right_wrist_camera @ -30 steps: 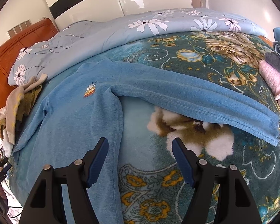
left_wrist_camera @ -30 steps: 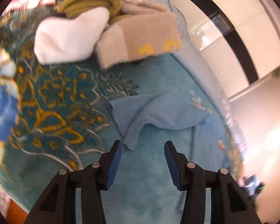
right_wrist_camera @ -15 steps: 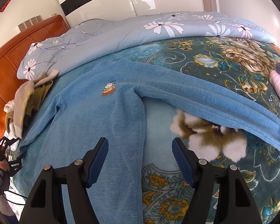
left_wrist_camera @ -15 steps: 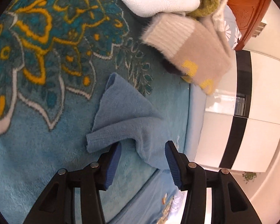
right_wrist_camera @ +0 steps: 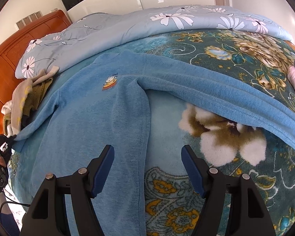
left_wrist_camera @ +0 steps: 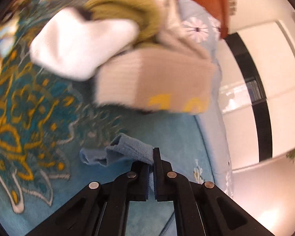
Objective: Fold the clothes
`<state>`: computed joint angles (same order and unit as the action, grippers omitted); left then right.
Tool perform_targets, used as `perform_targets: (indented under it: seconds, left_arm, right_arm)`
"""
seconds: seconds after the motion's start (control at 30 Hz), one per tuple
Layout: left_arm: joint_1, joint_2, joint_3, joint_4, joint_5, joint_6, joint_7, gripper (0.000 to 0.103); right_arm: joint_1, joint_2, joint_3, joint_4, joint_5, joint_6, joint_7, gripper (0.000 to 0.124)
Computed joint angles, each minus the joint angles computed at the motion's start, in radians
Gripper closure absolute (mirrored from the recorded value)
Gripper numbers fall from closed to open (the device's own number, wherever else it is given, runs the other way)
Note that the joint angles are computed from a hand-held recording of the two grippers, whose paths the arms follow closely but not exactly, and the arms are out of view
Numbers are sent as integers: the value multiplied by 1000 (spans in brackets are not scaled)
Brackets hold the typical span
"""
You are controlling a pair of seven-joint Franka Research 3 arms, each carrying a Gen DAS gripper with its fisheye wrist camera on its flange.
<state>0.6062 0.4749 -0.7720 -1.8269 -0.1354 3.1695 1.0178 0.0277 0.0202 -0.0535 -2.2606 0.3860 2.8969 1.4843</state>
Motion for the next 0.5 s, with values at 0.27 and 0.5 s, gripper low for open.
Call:
perform_targets:
  seconds: [0.27,0.5]
  left_arm:
    - [-67,33,106,173,225,-72,164,100]
    - [-208,-3,331,86,212,-144,171,98]
  right_arm:
    - [0,9,-2,5,-47,-4,39,52]
    - [-7,6,-13,8,-102,-19,70,52]
